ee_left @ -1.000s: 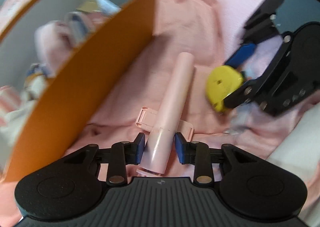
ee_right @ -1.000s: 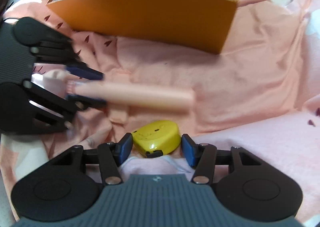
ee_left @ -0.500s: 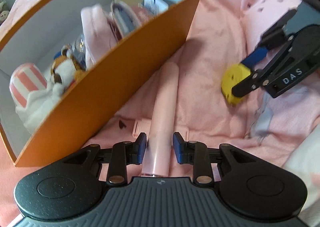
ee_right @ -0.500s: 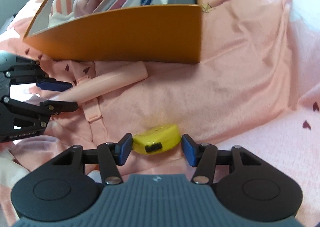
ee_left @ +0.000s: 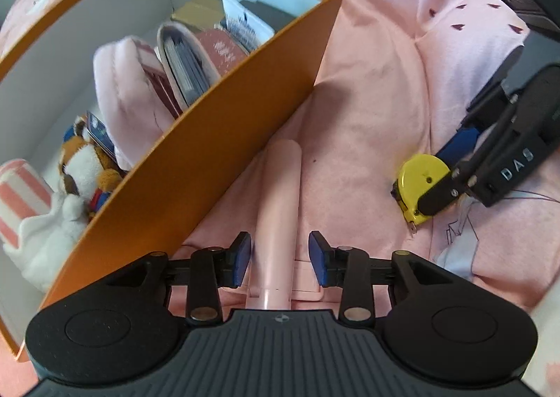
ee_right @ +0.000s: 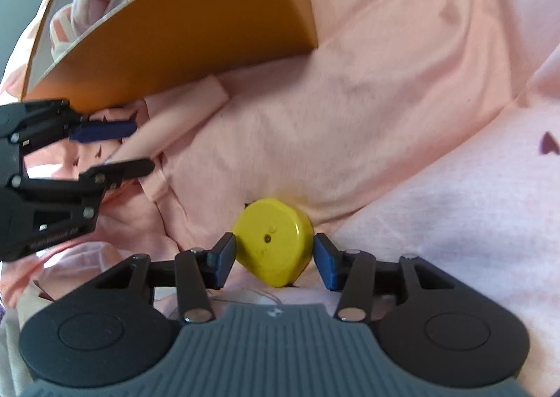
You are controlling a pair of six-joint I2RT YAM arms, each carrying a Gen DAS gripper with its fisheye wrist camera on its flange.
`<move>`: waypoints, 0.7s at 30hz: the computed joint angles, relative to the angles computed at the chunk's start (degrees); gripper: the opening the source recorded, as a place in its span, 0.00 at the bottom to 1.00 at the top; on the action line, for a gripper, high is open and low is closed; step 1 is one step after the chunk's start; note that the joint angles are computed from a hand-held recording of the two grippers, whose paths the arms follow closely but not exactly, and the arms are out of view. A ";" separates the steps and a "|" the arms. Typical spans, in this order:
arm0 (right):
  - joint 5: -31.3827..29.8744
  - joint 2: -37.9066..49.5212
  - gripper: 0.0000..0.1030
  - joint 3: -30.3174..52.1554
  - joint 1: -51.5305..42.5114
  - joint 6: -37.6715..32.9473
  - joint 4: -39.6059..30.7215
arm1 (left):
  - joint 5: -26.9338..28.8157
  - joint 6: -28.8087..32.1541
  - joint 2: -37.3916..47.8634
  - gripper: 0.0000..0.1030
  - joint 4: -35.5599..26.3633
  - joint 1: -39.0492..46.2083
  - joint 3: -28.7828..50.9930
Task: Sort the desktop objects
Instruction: 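Grasp the pink cylinder with the left tool while the right tool grasps the yellow tape measure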
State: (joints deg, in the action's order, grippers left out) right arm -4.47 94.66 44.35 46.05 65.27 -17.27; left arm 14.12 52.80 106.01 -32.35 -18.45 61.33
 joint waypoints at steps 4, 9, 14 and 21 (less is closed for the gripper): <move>-1.41 1.67 0.50 -1.04 -0.81 0.01 3.31 | -1.31 -0.73 1.08 0.41 0.90 -0.41 -0.05; -1.31 1.79 0.33 -2.29 -0.65 1.14 6.30 | -0.76 -1.53 0.57 0.32 0.76 0.06 -0.17; 0.65 -1.64 0.24 -2.71 0.69 1.52 6.53 | 0.57 -0.86 -1.57 0.31 -1.36 1.71 -0.04; 5.01 -2.69 0.21 2.31 1.29 -3.39 3.72 | 3.77 1.02 -6.80 0.30 -6.33 4.69 0.68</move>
State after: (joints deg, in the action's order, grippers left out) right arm 0.54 91.97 46.67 47.34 61.89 -13.55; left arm 17.89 53.82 99.22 -38.68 -13.76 62.01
